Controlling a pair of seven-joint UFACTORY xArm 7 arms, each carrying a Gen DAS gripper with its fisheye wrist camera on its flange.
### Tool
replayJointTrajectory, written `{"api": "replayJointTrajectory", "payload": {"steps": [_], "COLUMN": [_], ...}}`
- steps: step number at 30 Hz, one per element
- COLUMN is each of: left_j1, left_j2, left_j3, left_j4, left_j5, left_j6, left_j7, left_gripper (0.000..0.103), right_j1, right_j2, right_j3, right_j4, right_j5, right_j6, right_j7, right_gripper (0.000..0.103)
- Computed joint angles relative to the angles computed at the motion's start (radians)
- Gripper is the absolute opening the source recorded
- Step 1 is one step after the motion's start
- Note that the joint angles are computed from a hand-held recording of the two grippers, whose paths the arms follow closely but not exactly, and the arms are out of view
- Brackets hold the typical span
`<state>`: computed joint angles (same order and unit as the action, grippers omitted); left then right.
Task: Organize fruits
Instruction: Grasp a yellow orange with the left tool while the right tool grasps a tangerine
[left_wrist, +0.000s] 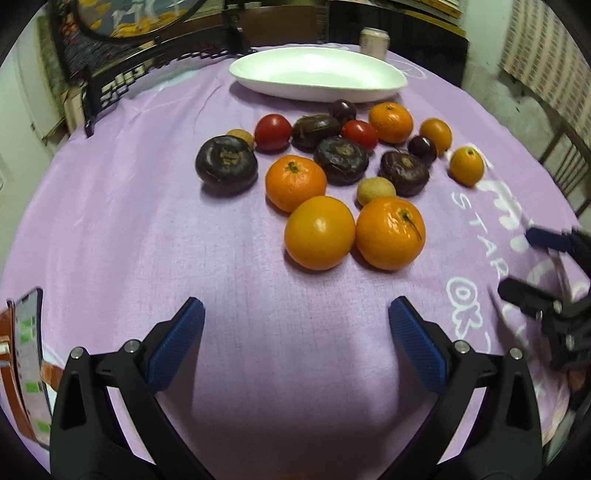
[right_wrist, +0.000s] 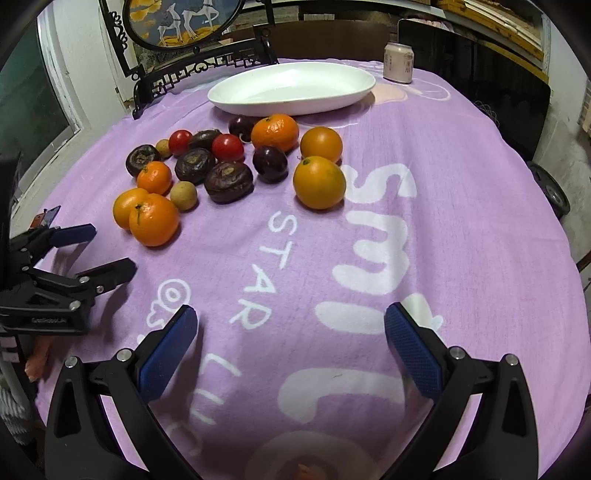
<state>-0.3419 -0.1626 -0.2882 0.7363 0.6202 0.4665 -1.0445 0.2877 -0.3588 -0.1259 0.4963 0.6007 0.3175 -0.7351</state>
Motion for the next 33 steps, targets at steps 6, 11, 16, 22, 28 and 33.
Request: {"api": "replayJointTrajectory", "payload": {"steps": [6, 11, 16, 22, 28, 33], "left_j1": [0.0, 0.034, 0.041, 0.022, 0.018, 0.039], "left_j2": [-0.035, 0.0, 0.021, 0.063, 0.088, 0.015], "left_j3": [-0.002, -0.004, 0.006, 0.051, 0.056, 0.055], "left_j4": [-0.031, 0.025, 0.048, 0.058, 0.073, 0.009], "left_j5": [-0.03, 0.041, 0.145, 0.053, 0.035, 0.03], "left_j6": [-0.013, -0.024, -0.051, -0.134, -0.159, -0.178], "left_j7": [0.047, 0.053, 0.041, 0.182, 0.217, 0.164], "left_gripper": [0.101, 0.101, 0.093, 0.045, 0.036, 0.036], "right_j1": [-0.023, 0.012, 0.107, 0.09, 0.037, 0.009], "right_j2": [0.008, 0.009, -0.004, 0.023, 0.035, 0.06], "right_j3": [0.036, -0.005, -0.107, -0.106, -0.053, 0.015], "right_j4": [-0.016, -0.002, 0.026, 0.078, 0.097, 0.137], "right_j5": [-0.11, -0.089, 0.153, 0.29, 0.373, 0.425], "right_j6": [-0.03, -0.007, 0.0, 0.107, 0.156, 0.21], "right_j7": [0.027, -0.034, -0.214, -0.311, -0.337, -0.337], "right_gripper": [0.102, 0.102, 0.102, 0.085, 0.082, 0.076]}}
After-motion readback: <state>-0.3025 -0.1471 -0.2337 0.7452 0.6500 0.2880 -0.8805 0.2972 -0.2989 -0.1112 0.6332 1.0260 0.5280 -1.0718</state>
